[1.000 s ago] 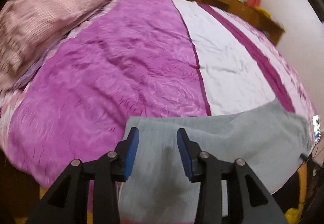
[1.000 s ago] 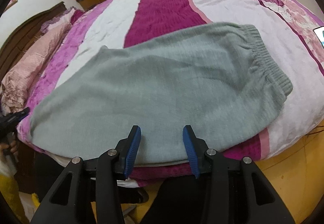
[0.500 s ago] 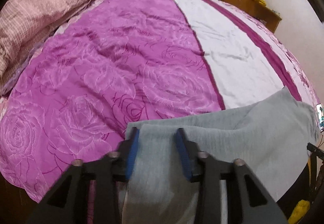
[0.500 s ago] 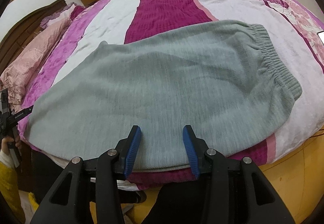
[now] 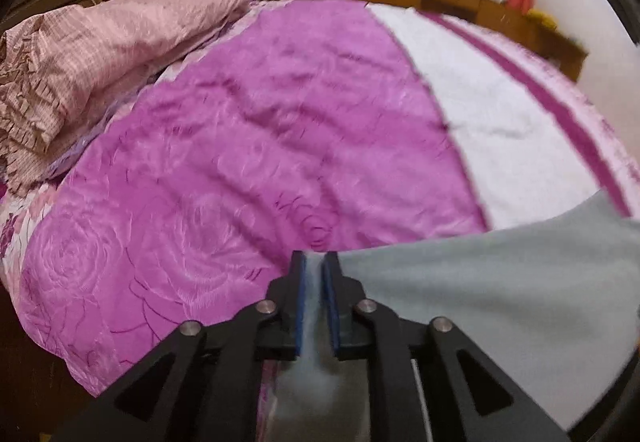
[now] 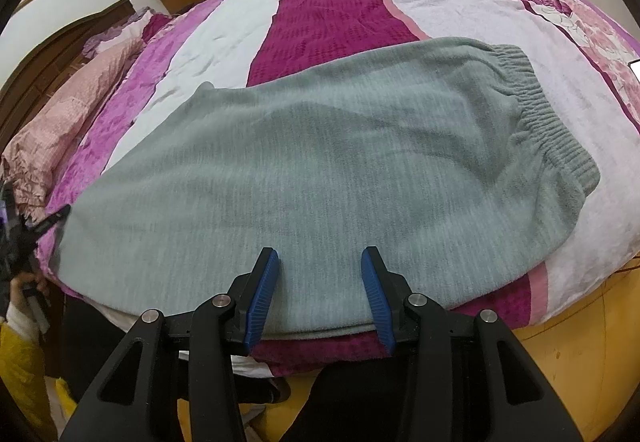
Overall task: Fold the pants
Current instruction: 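Open the left tool and release the leg edge, then move the right tool to the ribbed waistband and grasp it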
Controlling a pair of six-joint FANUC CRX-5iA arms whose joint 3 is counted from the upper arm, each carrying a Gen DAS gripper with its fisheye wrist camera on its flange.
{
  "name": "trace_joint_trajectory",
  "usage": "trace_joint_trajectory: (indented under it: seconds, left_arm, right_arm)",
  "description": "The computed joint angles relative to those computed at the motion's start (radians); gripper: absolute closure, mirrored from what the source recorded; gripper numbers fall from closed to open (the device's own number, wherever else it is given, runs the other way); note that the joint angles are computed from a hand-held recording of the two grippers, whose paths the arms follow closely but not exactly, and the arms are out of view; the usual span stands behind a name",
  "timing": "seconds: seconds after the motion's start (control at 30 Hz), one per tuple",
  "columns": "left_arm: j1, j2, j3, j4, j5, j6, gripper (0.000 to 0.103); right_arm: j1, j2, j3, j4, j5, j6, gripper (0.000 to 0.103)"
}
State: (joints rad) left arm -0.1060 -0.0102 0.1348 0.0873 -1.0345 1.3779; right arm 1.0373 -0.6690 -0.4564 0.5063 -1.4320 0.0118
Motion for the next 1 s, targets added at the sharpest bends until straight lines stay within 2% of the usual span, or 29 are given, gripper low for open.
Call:
trace_joint_trajectory:
  seconds: [0.07,0.2,0.33,0.37,0.6,0.67,0.77,0.87,1.0]
  left_arm:
    - [-0.001,-0.005,-0.003,-0.016,0.008,0.026,0.083]
    - [0.012,0.001,0.045,-0.007,-0.065,0.044,0.082]
    - [0.038,-0.045,0.045,0.047,-0.094,0.007,0.078]
    - [0.039,-0.054,0.049,0.052,-0.107,0.008,0.075]
    - [0.024,-0.101,-0.004,0.139,-0.117,-0.005,0.075]
    - [0.008,-0.100,-0.022,0.134,-0.129,0.004,0.075]
    - [-0.016,-0.078,-0.023,0.059,-0.194,0.076,0.075]
    - [0.011,-0.115,-0.099,0.104,-0.136,0.057,0.075]
    - [-0.030,-0.090,-0.045,0.031,-0.169,0.047,0.074]
  right_arm:
    - [-0.001,-0.002,-0.001,-0.002,0.001,0.007,0.066]
    - [-0.011,0.007,0.015,-0.014,-0.004,0.023,0.066]
    - [-0.038,0.023,0.038,-0.007,0.017,0.064,0.066]
    - [-0.065,0.032,0.049,-0.015,0.037,0.094,0.066]
    - [-0.228,0.124,0.116,-0.077,0.179,0.258,0.066]
    - [-0.276,0.175,0.142,-0.097,0.202,0.303,0.066]
    - [-0.328,0.234,0.162,-0.109,0.212,0.347,0.066]
    - [-0.367,0.269,0.170,-0.112,0.233,0.379,0.066]
    - [-0.397,0.293,0.179,-0.104,0.256,0.396,0.066]
